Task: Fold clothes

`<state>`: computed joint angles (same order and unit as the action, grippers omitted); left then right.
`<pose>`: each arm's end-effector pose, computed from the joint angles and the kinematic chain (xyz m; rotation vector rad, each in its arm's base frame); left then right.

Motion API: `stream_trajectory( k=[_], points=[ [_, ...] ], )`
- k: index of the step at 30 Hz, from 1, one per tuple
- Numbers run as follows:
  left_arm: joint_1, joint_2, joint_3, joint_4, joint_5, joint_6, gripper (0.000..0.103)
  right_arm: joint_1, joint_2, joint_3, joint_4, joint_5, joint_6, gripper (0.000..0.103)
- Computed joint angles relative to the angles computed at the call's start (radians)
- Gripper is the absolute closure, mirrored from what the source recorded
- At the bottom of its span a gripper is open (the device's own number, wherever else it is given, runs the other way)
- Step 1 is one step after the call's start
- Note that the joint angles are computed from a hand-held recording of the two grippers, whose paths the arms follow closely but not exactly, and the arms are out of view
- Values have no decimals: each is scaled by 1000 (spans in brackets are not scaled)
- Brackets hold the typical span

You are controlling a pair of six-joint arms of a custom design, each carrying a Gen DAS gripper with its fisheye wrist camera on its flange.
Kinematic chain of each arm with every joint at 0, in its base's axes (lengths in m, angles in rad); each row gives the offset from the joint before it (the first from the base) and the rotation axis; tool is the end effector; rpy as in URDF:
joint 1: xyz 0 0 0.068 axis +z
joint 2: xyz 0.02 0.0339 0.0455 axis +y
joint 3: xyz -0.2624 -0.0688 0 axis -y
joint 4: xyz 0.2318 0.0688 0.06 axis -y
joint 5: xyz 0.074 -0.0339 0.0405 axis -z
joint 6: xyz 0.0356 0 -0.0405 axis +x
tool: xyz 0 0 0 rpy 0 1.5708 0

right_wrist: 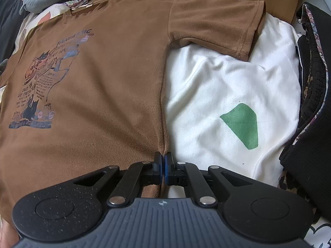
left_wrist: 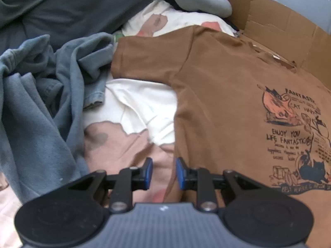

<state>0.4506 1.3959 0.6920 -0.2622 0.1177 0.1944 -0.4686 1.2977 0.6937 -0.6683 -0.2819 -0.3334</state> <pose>0.2287 0.1060 0.1777 -0.2771 2.5152 0.1087 0.1882 -0.0842 0.1805 0.1273 2.7497 0.1980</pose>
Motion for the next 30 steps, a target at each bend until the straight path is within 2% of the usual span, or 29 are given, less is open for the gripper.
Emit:
stream_trajectory(
  k=[9, 18, 30],
  points=[
    [-42, 3, 3, -22, -17, -22, 78, -1, 6, 2, 0, -2, -3, 103],
    [-8, -33, 15, -97, 18, -56, 78, 4, 4, -6, 9, -3, -4, 103],
    [-2, -76, -6, -79, 7, -72, 78, 7, 4, -10, 13, -5, -14, 103]
  ],
)
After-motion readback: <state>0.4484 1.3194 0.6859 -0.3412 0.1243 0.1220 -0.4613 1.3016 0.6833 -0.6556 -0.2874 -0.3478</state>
